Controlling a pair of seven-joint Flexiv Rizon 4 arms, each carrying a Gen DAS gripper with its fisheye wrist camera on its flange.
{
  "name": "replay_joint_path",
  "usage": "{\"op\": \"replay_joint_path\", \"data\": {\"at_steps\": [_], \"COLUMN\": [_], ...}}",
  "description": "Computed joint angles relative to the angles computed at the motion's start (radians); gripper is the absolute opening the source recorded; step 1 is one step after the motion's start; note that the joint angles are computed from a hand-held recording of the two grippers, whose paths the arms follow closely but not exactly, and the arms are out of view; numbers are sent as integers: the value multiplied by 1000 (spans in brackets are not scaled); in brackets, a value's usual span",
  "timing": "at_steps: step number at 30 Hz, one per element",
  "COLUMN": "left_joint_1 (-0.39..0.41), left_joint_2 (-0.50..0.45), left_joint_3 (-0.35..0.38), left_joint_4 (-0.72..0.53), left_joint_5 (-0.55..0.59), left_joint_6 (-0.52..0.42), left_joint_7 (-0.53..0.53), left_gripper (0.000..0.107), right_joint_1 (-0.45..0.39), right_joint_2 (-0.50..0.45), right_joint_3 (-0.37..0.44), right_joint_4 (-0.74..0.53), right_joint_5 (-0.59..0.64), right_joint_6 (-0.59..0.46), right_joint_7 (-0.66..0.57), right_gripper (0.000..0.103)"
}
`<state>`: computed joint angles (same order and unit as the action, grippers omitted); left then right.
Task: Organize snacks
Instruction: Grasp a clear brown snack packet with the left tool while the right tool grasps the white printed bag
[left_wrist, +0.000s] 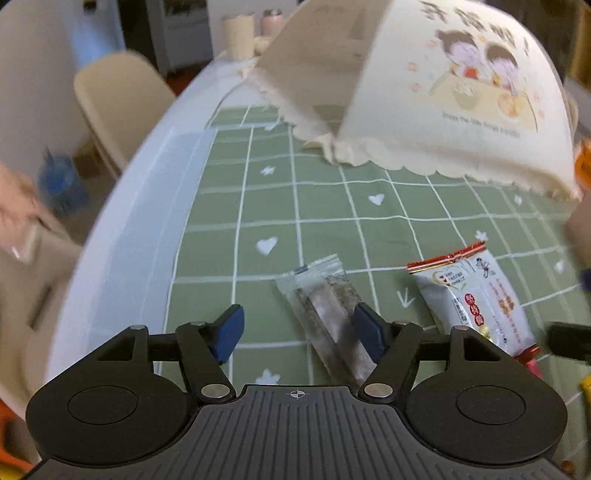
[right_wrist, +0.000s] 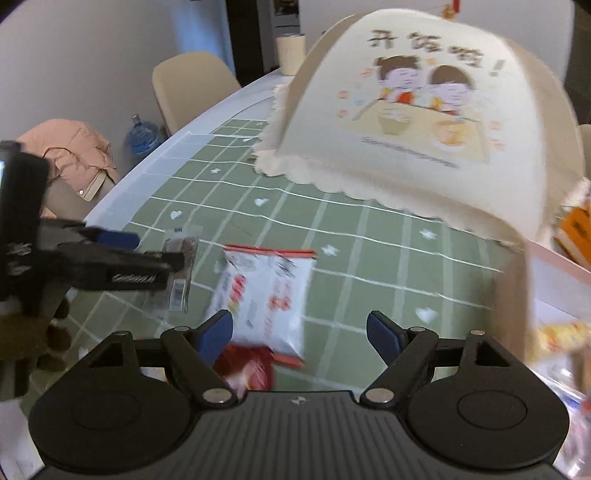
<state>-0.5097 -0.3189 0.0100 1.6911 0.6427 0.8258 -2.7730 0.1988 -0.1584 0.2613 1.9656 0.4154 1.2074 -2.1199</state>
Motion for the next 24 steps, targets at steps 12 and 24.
{"op": "replay_joint_path", "data": {"at_steps": [12, 24], "left_joint_1": [41, -10], "left_joint_2": [-1, -73], "left_joint_3": [-3, -1], "left_joint_4": [47, -89], "left_joint_5": [-138, -128], "left_joint_6": [121, -62], "left_joint_7": [68, 127], "left_gripper": [63, 85], "right_joint_1": [54, -158], "right_joint_2": [-139, -22], "right_joint_3": [6, 174], "right_joint_4": [15, 59], "right_joint_5": [-228, -88], "right_joint_6": [148, 222], "right_joint_7": [301, 70], "right_gripper": [83, 75]}}
